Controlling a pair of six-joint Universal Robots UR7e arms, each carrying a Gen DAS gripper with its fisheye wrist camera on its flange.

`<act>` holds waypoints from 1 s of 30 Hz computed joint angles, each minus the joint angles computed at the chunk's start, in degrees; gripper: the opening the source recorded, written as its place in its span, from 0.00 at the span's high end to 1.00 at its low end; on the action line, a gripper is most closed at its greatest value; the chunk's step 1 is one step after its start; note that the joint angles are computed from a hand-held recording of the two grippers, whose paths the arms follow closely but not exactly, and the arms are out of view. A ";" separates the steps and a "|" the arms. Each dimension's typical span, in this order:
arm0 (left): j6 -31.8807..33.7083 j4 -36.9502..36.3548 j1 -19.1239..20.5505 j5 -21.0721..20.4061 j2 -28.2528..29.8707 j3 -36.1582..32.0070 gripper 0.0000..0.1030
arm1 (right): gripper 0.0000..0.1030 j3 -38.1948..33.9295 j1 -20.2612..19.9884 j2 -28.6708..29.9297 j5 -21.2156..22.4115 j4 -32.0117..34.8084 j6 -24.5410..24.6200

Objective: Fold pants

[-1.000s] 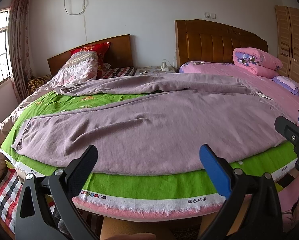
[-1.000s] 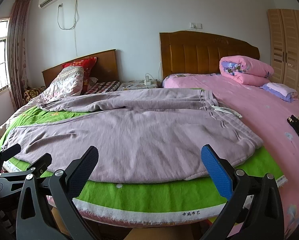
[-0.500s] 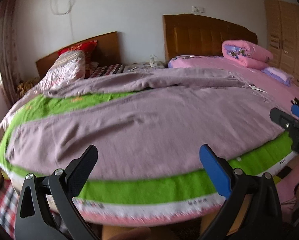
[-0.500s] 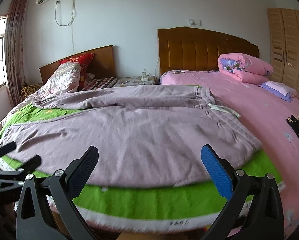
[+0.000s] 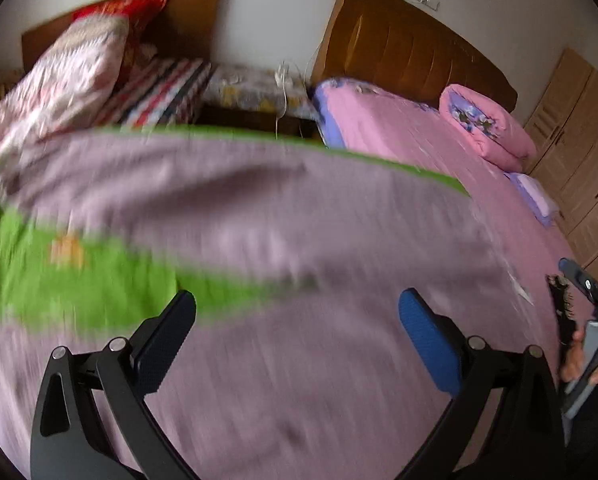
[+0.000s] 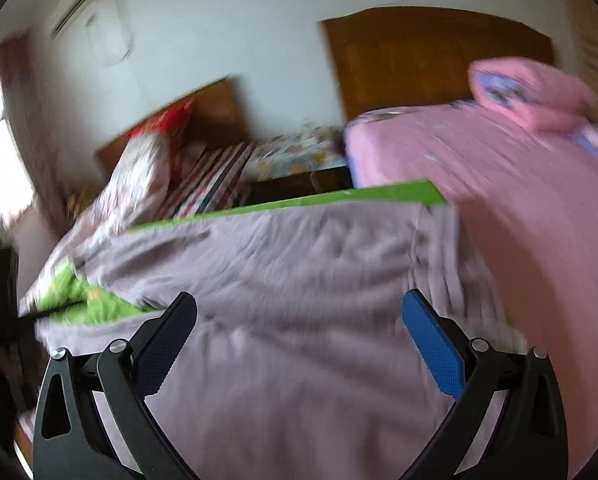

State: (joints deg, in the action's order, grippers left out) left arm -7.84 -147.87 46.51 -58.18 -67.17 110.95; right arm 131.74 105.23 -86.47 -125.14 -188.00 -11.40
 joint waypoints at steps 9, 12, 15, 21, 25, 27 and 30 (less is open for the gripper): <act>35.09 13.82 8.85 -8.04 23.66 -33.62 0.05 | 0.04 -20.11 -11.07 10.80 10.13 16.77 -20.16; 42.30 20.21 10.26 -8.83 29.32 -42.47 0.05 | 0.04 -27.12 -13.23 14.87 9.50 24.22 -24.12; 46.69 27.71 11.37 -8.79 34.85 -51.20 0.22 | 0.04 -32.15 -14.99 17.84 7.93 30.11 -26.05; 47.91 36.73 12.92 -9.51 42.71 -64.78 0.28 | 0.07 -39.60 -18.60 21.05 6.38 39.48 -24.46; 45.93 45.64 14.35 -12.29 46.60 -73.71 0.49 | 0.27 -42.74 -21.10 20.99 12.65 47.18 -21.37; 45.22 47.16 14.68 -13.25 47.23 -75.48 0.50 | 0.42 -42.08 -21.18 20.30 14.69 47.33 -22.65; 45.23 47.27 14.56 -12.50 47.36 -75.49 0.51 | 0.69 -39.87 -20.48 19.15 14.53 45.73 -24.99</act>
State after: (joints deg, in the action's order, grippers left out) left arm 37.39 -100.60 61.06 -70.67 -19.81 35.46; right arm 91.87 84.75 -67.32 -110.61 -142.27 -36.39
